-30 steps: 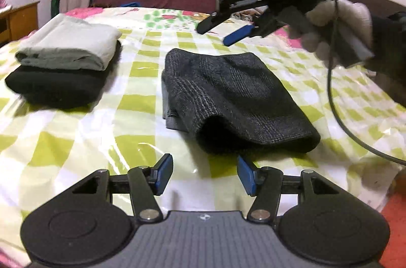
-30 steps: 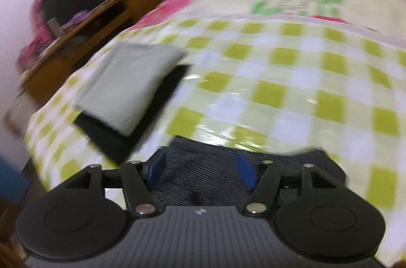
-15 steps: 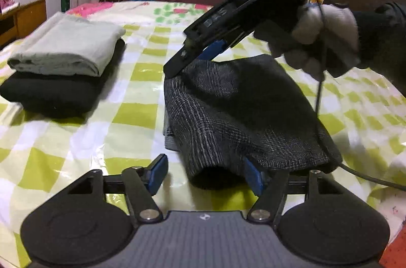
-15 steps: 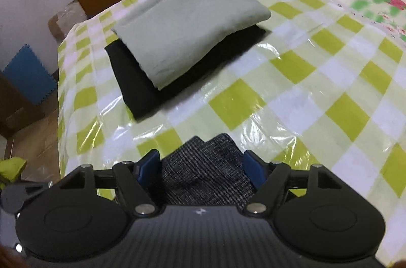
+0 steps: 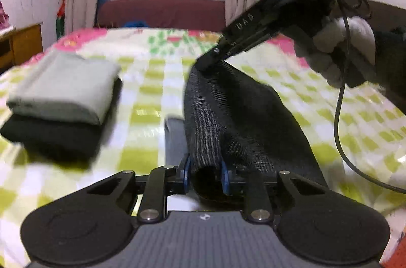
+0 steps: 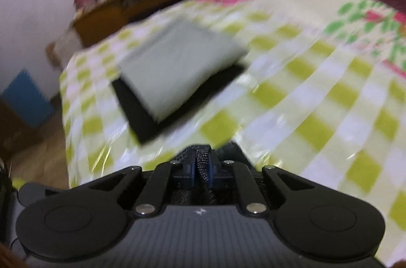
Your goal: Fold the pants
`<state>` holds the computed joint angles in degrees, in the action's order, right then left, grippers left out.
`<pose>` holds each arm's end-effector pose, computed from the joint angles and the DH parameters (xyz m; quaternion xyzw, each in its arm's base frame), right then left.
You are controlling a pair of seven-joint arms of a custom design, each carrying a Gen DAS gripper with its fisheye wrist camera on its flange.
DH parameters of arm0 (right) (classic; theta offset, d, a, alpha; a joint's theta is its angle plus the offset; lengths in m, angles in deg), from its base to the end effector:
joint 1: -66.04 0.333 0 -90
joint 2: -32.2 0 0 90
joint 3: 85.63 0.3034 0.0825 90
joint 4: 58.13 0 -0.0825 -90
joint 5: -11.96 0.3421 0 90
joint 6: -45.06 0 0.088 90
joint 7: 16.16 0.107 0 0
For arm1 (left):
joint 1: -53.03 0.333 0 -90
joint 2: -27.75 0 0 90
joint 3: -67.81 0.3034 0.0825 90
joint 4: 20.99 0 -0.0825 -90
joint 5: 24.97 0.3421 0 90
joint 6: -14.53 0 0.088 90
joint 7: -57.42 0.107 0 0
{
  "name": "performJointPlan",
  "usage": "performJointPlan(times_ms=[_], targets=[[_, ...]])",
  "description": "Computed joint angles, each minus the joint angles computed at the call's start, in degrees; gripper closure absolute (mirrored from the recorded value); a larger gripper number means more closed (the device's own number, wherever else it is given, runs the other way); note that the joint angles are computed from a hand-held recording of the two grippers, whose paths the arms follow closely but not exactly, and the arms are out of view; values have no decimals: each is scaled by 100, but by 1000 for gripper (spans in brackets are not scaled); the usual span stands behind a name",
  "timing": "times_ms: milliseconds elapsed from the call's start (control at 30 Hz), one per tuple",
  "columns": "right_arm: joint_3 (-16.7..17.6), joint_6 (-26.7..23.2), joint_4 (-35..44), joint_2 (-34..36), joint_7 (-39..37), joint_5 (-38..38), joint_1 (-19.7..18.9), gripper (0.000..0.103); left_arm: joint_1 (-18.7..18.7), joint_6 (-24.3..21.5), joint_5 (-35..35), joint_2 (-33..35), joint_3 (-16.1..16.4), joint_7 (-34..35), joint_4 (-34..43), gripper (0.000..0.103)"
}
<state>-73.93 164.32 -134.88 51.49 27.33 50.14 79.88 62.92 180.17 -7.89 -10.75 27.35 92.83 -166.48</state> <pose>0.5833 0.2860 0.5910 -0.8852 0.2508 0.0357 0.3902 0.3179 -0.2620 0.5421 -0.6423 0.5949 -0.3656 0.3159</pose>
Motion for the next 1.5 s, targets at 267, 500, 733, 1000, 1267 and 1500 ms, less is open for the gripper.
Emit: performJointPlan(times_ms=[267,500,733,1000,1267,1500], targets=[[-20,820,309,969,830,-1381,587,75,-422,-651,115,524,345,27,88,62],[351,2470,-839,112,148,-372,136,56,-979,-1653,171,114,765,35,-46,63],[382,2172,-1957,-769,-1041,1201,-190,56,26,-817,1212,-18,250,-319,306,58],[68,2037,-1540,-37,800,586,35,58,-22,-851,1594,1118,201,-301,564,53],[-78,2407,-3408,-1705,-1117,2357,-135,45,100,-888,2221,942,128,-532,901,50],[-589,2361,-3724,-1757,-124,2600,27,56,-239,-1631,2467,1616,254,-715,1147,46]])
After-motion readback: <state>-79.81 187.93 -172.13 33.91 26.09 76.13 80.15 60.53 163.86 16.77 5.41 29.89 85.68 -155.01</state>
